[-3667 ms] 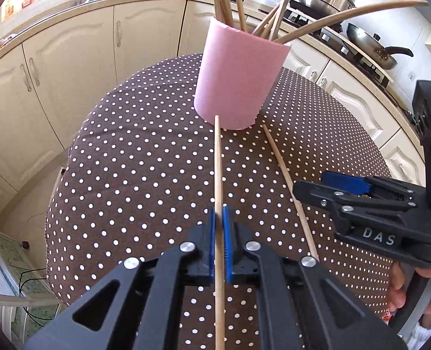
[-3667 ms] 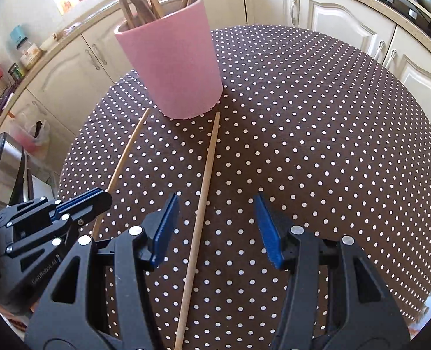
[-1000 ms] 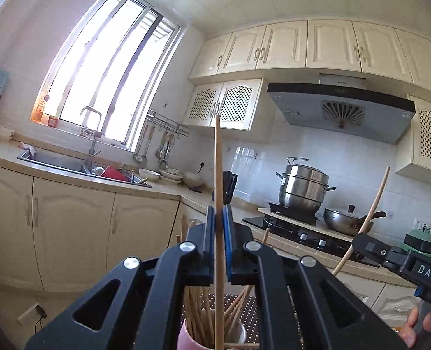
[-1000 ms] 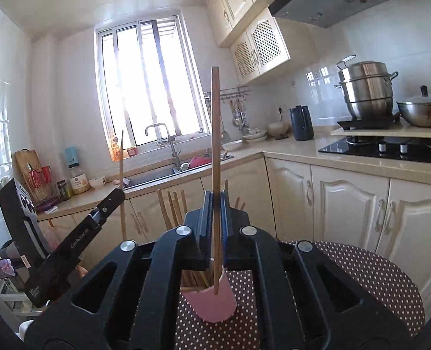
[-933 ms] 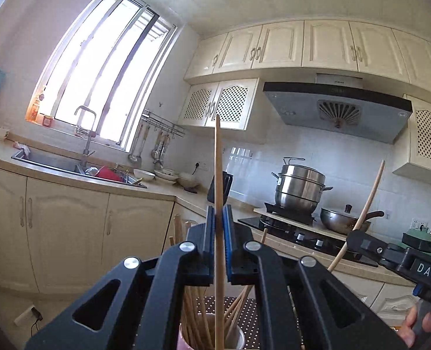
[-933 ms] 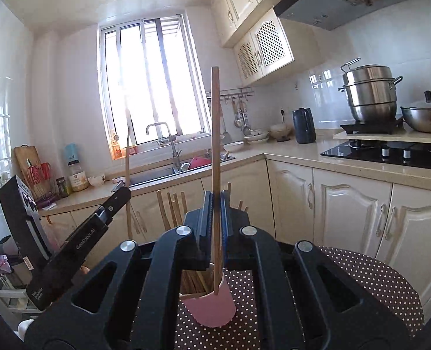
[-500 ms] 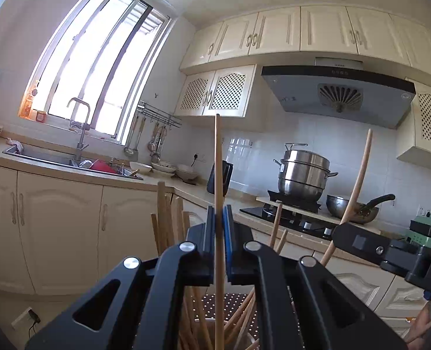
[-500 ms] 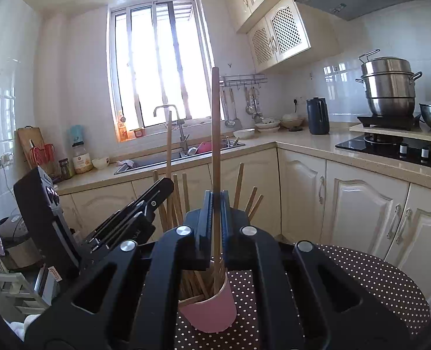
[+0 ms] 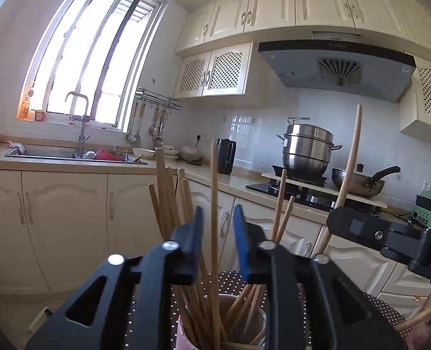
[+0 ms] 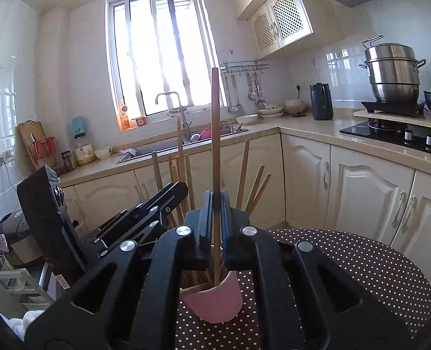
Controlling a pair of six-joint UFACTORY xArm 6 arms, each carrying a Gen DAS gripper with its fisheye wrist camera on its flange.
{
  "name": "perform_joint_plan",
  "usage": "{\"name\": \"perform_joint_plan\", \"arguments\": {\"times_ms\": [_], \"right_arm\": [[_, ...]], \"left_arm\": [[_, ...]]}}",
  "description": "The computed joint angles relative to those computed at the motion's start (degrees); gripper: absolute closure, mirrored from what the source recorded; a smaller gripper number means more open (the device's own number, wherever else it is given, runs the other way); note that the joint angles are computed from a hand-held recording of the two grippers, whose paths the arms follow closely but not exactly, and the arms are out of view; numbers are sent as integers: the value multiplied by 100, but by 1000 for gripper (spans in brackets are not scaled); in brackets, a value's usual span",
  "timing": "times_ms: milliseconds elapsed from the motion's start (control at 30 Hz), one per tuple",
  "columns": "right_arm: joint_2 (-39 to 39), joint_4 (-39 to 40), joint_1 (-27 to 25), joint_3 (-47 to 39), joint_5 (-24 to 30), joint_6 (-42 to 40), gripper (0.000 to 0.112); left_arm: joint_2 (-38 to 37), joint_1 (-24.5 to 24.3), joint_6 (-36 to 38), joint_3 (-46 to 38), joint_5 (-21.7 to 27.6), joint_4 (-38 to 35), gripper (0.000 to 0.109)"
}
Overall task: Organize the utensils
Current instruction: 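Open the left tool to drop its chopstick into the cup while the right tool releases its own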
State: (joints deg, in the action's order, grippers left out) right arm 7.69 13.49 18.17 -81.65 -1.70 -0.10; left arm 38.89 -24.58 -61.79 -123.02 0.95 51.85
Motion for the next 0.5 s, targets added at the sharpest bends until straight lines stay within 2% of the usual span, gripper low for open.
{"name": "perform_joint_plan", "arguments": {"times_ms": [167, 333, 400, 500], "right_arm": [[-50, -363, -24, 5, 73, 427, 106], [-87, -673, -45, -21, 200, 740, 106], [-89, -746, -37, -31, 268, 821, 106], [-75, -1063, -47, -71, 384, 1092, 106]], "left_arm": [[-298, 42, -712, 248, 44, 908, 66], [-715, 96, -1629, 601, 97, 1896, 46], [-903, 114, -1729, 797, 115, 2026, 41], [-1124, 137, -1633, 1029, 177, 1962, 40]]}}
